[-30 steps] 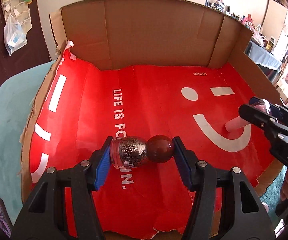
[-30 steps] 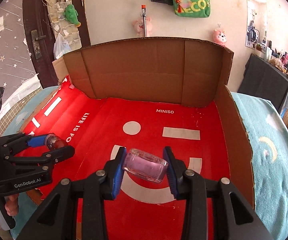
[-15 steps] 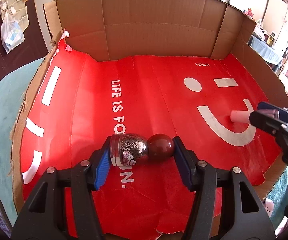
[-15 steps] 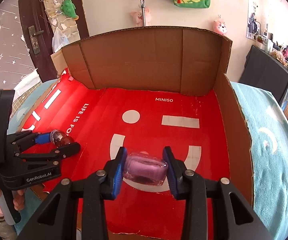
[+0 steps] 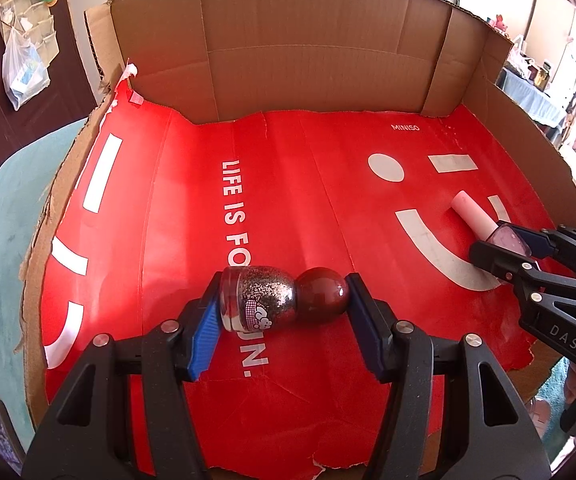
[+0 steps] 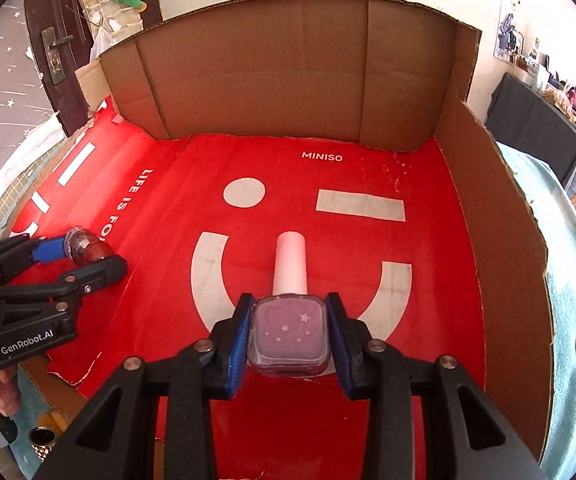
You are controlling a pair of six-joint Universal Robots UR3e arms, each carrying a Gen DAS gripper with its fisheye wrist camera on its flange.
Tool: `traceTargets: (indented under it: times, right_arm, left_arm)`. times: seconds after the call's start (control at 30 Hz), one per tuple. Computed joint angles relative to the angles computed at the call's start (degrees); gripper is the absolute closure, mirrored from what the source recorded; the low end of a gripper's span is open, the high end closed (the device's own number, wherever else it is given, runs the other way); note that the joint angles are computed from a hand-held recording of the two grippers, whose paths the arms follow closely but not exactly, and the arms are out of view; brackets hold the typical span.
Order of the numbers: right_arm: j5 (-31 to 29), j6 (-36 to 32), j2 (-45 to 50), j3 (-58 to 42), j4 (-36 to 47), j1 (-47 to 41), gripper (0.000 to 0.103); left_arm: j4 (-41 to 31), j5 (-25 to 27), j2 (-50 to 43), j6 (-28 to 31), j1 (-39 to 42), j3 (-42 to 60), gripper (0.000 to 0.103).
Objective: Organize rigid objects
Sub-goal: 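Set the pink bottle upright in the box with the right tool while the left tool releases the glitter bottle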
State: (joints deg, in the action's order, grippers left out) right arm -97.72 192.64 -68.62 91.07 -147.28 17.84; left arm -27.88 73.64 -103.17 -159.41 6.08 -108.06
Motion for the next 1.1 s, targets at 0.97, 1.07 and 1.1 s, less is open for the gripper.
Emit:
traceTargets:
  times: [0.97, 1.07, 1.1]
  right_arm:
    - [3.0, 0.2, -4.2, 3.7, -2.9, -0.3, 0.039]
    - [4.0, 0.4, -6.4, 5.9, -4.3, -0.3, 0.035]
    - [4.3, 0.5, -7.2, 6.7, -4.8, -0.4, 0.033]
  left_arm:
    - [0.9, 0.9, 3.4, -0.2, -0.2, -2.1, 0.016]
    - [1.5, 0.4, 4.9, 0.0, 0.0, -3.3, 0.009]
    - [1.7, 0.2, 5.6, 0.1, 0.1, -3.8, 0.009]
